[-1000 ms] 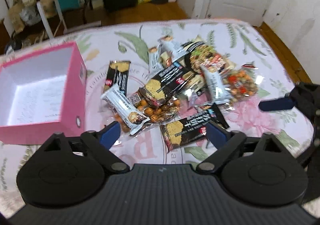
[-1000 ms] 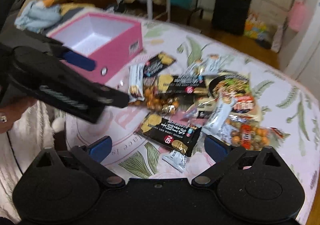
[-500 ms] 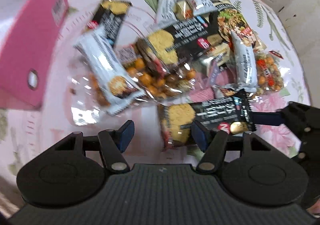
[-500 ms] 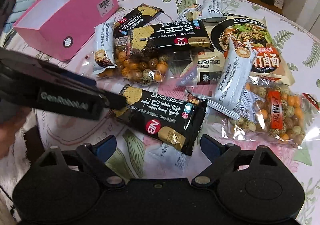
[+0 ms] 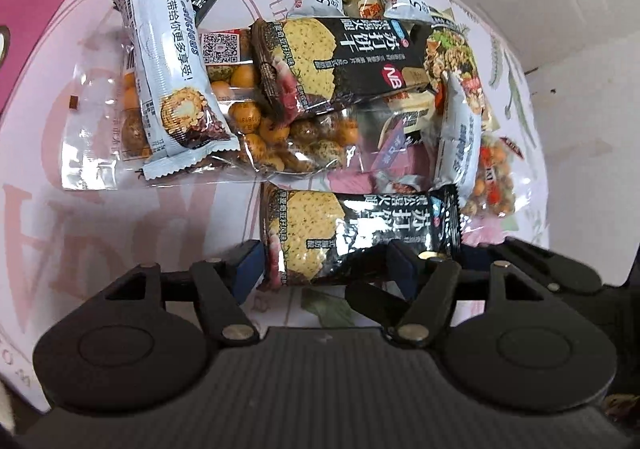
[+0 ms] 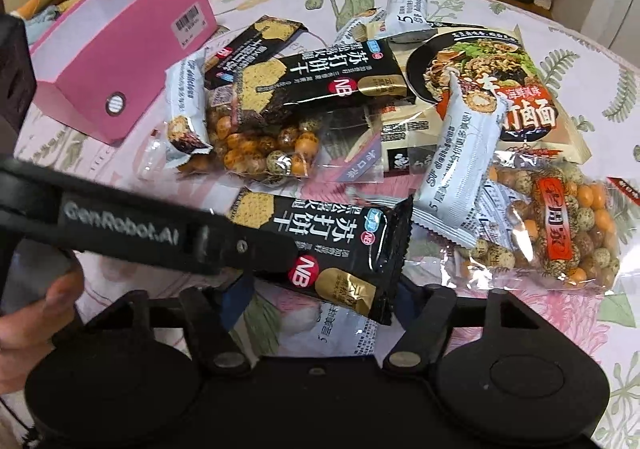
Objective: Organize snacks
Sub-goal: 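Reach the left tool down to the black NB cracker pack and close, then lift the black cracker pack with the left tool and carry it over the pink box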
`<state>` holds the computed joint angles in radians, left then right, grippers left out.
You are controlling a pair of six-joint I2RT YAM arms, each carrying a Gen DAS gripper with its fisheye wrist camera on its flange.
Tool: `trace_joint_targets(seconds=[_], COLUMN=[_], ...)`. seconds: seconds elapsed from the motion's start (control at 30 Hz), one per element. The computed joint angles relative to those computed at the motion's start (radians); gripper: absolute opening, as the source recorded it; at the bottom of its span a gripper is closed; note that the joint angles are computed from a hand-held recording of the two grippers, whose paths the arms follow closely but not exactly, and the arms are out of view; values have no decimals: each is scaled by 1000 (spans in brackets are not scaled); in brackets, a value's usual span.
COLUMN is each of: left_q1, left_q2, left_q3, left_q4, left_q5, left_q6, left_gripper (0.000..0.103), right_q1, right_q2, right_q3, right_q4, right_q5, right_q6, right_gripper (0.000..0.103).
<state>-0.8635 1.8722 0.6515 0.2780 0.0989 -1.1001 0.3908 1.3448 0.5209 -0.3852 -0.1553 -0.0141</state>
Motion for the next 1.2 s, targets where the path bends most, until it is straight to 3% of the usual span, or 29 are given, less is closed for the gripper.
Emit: trace_joint_targets(seconds=[0.47, 0.8, 1.2], left_q1=[-59, -147, -234], left_q2=[-56, -237, -475], left_q3=[-35, -54, -105], left_q4=[27, -151, -391], left_q5=[-41, -172, -194], left_q6=[52, 103, 64], left_gripper=[66, 66, 66], right_q1=[76, 146, 409], right_q2=[-77, -227, -409], right_q3=[-22, -31, -10], right_q4=[-26, -123, -292], right_q5=[82, 105, 211], right_q6=[22, 59, 204], right_gripper=[77, 77, 77])
